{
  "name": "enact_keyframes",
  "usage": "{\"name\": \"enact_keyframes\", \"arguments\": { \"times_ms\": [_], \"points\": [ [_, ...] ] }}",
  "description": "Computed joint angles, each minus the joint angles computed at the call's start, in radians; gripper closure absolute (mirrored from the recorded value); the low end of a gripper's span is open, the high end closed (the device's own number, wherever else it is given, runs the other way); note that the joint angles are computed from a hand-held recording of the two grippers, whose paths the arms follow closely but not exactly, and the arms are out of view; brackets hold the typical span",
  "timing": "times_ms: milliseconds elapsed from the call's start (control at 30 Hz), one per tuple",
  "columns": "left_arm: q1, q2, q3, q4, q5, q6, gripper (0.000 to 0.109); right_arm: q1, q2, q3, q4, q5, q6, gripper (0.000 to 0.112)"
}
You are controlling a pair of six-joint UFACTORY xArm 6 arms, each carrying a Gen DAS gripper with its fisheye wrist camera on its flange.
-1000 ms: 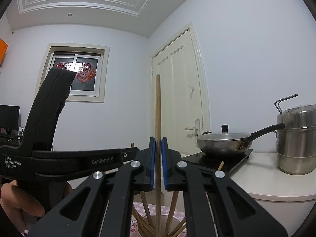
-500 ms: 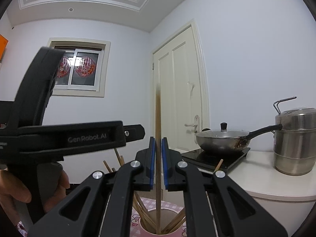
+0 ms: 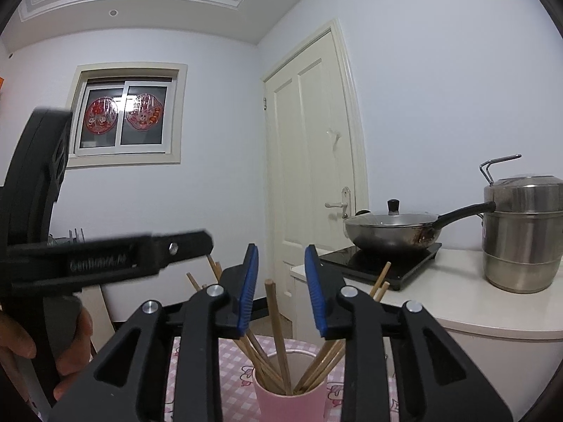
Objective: Organize utensils
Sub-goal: 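Open both tools to drop the chopsticks into the pink cup, then lower both open tools from the cup toward the last chopsticks on the table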
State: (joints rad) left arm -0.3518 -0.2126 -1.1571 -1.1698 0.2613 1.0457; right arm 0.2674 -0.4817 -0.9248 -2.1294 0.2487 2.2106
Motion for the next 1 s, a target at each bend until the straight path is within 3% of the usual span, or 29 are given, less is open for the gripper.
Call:
{"name": "enact_keyframes", "arguments": {
  "times_ms": [333, 633, 733, 1000],
  "points": [
    [0.119, -0.082, 0.148, 0.077, 0.092, -0.047, 0.038, 0.023, -0.114, 0.114, 0.195, 0.001, -0.199, 0.076],
    [0.230, -0.061, 0.242, 0.374, 0.170, -0.288, 0.038, 0.066, -0.208, 0.264, 0.508, -0.004, -0.489, 0.075],
    [0.265, -0.048, 0.251, 0.416, 0.227, -0.343, 0.038, 0.110, -0.185, 0.283, 0.686, 0.031, -0.657, 0.075],
    [0.296, -0.035, 0.267, 0.465, 0.258, -0.384, 0.038, 0.212, -0.007, 0.210, 1.035, 0.053, -1.021, 0.076]
  ]
}}
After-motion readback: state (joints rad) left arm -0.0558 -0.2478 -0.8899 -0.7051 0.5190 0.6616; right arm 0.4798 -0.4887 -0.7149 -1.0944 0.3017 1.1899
